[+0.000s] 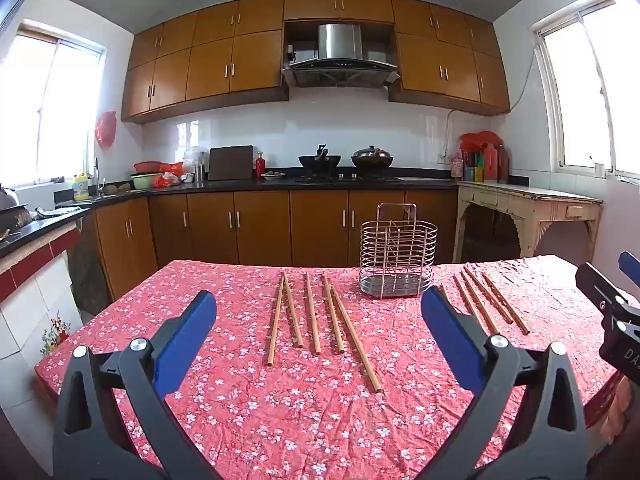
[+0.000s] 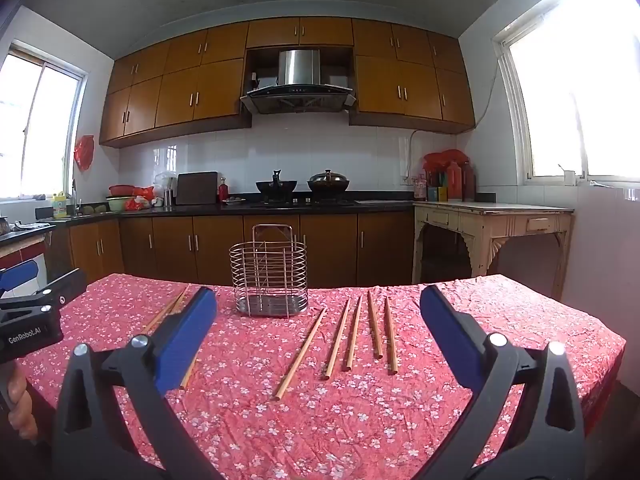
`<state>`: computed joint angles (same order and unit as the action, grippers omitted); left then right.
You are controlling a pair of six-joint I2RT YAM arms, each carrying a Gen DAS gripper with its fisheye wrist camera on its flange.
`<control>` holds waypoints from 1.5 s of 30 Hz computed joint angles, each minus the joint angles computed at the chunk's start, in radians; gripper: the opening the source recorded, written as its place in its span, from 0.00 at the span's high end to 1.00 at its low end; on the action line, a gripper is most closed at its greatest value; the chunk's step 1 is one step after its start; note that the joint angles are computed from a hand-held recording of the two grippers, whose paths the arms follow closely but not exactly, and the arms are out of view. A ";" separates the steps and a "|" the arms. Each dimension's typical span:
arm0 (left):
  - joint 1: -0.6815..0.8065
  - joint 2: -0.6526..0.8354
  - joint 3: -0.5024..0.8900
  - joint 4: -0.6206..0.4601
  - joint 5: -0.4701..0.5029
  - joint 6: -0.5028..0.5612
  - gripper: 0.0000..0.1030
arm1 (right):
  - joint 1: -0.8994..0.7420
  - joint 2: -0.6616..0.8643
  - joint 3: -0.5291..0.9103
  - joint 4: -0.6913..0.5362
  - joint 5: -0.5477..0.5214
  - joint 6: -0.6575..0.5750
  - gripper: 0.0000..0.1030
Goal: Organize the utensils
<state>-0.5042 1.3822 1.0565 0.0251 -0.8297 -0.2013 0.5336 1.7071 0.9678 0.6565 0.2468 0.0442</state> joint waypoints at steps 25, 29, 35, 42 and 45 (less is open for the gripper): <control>0.002 0.001 -0.003 -0.006 0.005 -0.010 0.02 | 0.004 0.057 0.017 0.027 0.003 0.005 0.04; 0.006 0.003 -0.013 0.008 0.008 -0.009 0.02 | 0.004 0.053 0.019 0.019 0.002 0.006 0.04; 0.007 0.003 -0.012 0.004 0.009 -0.010 0.02 | 0.004 0.058 0.022 0.019 0.003 0.006 0.04; 0.007 0.003 -0.008 0.000 0.009 -0.012 0.02 | 0.005 0.058 0.024 0.016 0.004 0.007 0.04; 0.007 0.003 -0.008 0.000 0.009 -0.012 0.02 | 0.004 0.054 0.023 0.012 0.003 0.008 0.04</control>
<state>-0.4976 1.3852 1.0481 0.0249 -0.8211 -0.2130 0.5381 1.7609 0.9908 0.6688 0.2502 0.0521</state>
